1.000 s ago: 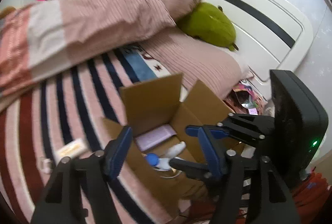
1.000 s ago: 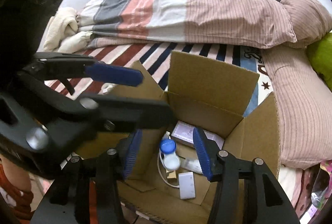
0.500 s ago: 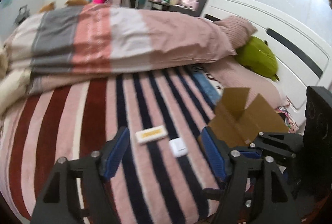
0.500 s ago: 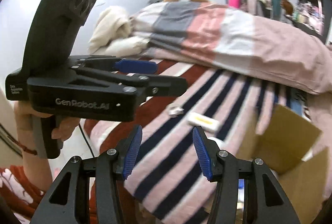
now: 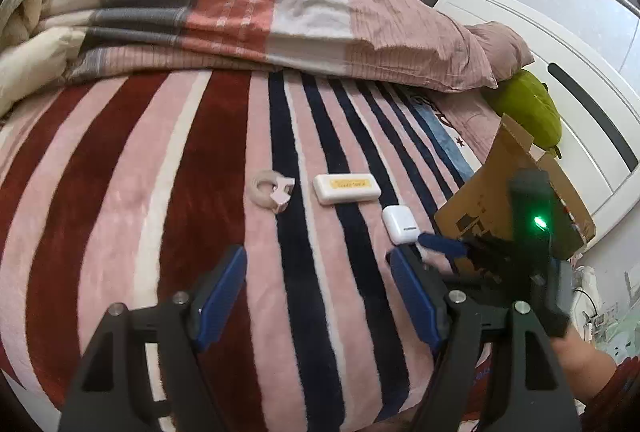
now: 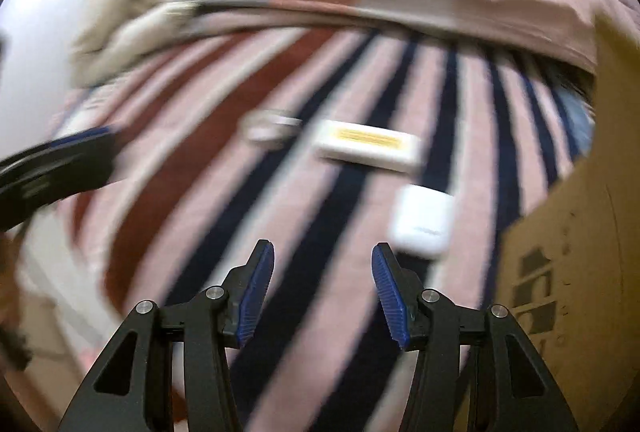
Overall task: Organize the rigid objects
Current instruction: 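Reach the right gripper to the white earbud case and grasp it, then lift the earbud case into the cardboard box and release it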
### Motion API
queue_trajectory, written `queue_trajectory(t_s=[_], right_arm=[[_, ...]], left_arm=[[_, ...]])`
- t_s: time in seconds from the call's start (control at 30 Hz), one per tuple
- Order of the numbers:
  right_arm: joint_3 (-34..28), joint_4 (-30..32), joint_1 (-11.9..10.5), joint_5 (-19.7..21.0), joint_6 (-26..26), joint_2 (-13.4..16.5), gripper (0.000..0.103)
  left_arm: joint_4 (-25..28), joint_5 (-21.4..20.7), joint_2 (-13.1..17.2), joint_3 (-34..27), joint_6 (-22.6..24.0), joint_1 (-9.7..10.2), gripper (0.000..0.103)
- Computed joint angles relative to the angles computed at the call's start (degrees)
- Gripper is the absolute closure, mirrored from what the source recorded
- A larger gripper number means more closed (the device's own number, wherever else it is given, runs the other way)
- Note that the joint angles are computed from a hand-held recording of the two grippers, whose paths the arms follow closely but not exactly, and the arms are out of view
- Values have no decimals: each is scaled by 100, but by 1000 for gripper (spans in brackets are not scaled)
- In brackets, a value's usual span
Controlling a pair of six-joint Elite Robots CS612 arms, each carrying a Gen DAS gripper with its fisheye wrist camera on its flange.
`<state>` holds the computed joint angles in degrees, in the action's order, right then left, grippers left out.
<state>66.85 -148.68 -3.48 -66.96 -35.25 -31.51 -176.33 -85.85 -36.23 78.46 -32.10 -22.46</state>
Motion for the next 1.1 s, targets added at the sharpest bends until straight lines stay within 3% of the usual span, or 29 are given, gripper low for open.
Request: queue_trajectory(t_s=[0.1, 0.27, 0.4, 0.7, 0.9, 1.1], right_arm=[[-304, -222, 37, -525, 429, 246, 54], [-539, -578, 114, -992, 380, 455, 53], [-714, -542, 161, -1147, 429, 579, 64], [-62, -770, 58, 102, -336, 164, 64], [389, -677, -34, 1149, -999, -257, 64], [719, -772, -204, 1958, -1371, -592, 64]], left_arm=[[-71, -32, 7, 26, -72, 7, 32], [-136, -3, -9, 53, -64, 17, 31], [-133, -5, -17, 67, -73, 28, 31], [-84, -264, 30, -89, 10, 43, 31], [-345, -889, 91, -302, 174, 69, 32], [-310, -1279, 166, -685, 445, 13, 60]])
